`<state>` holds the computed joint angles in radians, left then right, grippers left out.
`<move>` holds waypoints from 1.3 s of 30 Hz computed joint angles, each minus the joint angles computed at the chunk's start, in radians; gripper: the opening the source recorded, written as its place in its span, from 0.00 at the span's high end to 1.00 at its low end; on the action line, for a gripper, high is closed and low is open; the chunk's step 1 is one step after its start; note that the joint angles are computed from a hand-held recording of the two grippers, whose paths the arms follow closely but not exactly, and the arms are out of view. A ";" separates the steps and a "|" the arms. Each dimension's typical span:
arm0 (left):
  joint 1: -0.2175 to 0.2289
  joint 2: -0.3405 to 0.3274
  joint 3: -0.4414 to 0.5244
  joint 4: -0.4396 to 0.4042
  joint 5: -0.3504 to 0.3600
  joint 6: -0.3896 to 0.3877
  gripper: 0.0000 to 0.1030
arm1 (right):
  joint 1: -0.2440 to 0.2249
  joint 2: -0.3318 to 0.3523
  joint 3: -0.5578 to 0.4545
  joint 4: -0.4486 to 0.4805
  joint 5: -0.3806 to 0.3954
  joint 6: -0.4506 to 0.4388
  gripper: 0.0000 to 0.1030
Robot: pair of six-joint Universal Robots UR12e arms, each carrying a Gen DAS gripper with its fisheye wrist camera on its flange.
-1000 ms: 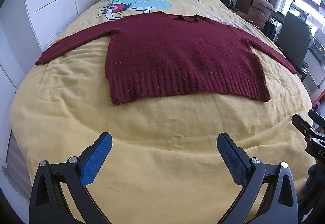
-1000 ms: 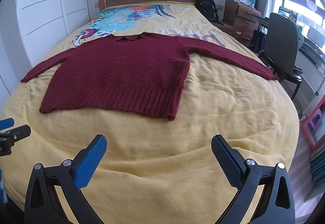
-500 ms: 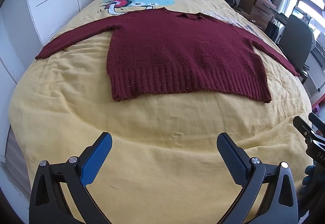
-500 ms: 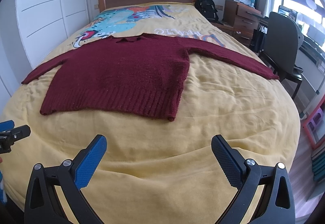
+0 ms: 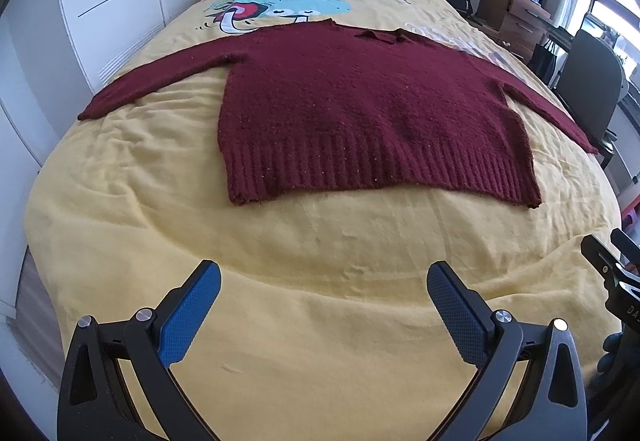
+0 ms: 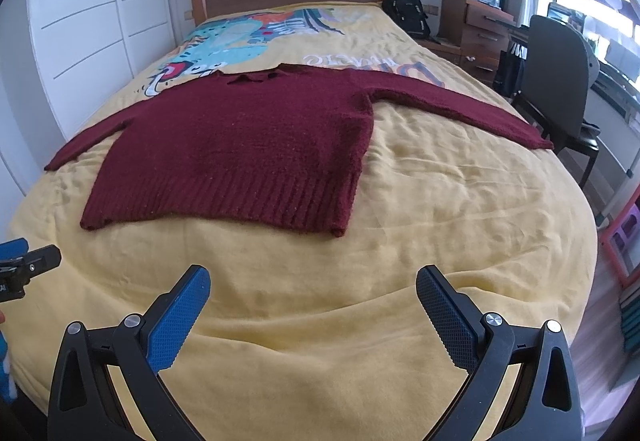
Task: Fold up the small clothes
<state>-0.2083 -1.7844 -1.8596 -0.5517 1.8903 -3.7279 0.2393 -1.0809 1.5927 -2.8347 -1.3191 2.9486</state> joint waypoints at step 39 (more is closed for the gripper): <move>0.004 -0.002 0.024 -0.039 -0.001 -0.004 0.01 | -0.016 0.004 -0.016 0.038 0.065 0.015 0.00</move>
<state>-0.2047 -1.7868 -1.8361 -0.5904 1.8890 -3.7316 0.2238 -1.0764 1.5764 -2.7971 -1.2537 2.9632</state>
